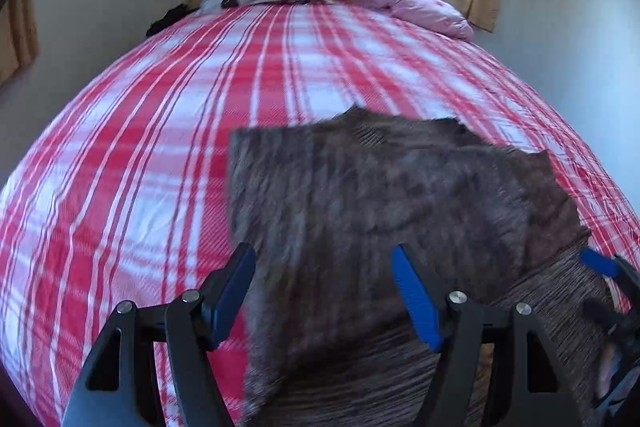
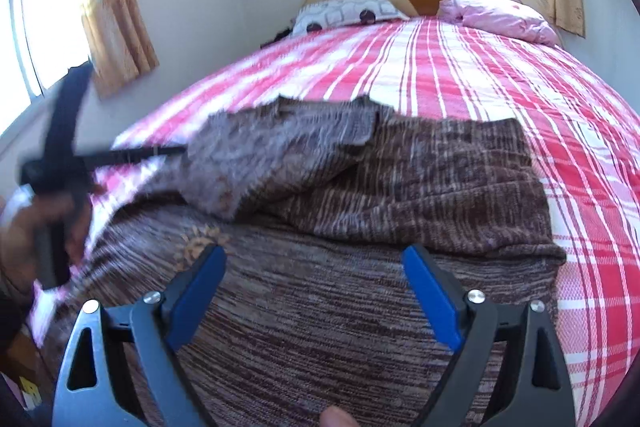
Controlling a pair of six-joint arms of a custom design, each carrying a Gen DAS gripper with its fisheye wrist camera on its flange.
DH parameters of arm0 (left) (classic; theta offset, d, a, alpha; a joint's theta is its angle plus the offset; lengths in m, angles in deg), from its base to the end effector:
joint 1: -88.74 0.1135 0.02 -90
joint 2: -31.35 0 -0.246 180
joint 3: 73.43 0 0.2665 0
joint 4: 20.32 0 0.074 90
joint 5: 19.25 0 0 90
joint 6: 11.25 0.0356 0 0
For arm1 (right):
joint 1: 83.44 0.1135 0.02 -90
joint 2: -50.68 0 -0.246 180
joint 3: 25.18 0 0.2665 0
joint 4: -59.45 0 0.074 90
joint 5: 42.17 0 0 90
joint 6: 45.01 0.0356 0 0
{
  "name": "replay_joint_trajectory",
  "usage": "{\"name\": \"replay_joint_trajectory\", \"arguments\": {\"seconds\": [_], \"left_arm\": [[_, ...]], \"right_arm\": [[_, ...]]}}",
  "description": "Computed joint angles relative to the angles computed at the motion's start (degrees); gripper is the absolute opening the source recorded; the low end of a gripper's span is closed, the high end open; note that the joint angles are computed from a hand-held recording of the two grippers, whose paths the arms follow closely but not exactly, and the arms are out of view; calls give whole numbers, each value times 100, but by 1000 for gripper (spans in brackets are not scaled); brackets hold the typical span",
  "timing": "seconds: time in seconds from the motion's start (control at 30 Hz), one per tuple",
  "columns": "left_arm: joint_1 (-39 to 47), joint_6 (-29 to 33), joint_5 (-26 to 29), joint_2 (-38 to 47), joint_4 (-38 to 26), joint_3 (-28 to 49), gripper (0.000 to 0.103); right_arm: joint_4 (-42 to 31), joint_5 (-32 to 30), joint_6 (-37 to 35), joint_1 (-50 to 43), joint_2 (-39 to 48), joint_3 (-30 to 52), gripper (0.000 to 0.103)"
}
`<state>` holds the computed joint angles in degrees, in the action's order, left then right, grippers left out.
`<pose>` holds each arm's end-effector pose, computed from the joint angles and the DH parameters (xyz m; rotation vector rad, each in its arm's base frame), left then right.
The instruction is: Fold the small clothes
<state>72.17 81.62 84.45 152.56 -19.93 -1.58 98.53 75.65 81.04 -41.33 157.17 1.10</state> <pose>0.3736 -0.1200 0.0398 0.5178 2.3763 -0.3982 0.1703 0.1316 0.0174 0.1301 2.1953 0.2058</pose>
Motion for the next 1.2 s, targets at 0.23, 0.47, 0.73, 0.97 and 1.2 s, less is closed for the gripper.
{"name": "replay_joint_trajectory", "arguments": {"seconds": [0.23,0.47,0.73,0.97,1.2], "left_arm": [[282,-67,389,485,-197,292,74],[307,-74,442,449,137,66,75],[704,-492,1044,460,395,-82,75],[734,-724,841,261,644,-313,75],[547,-390,249,133,413,-277,75]], "right_arm": [[-2568,-418,556,-575,-1199,927,79],[-4156,-329,28,-727,265,3209,79],[-4674,62,660,-916,213,2540,74],[-4068,34,949,-1518,-891,1054,74],[-3361,-472,277,-977,-690,1625,61]]}}
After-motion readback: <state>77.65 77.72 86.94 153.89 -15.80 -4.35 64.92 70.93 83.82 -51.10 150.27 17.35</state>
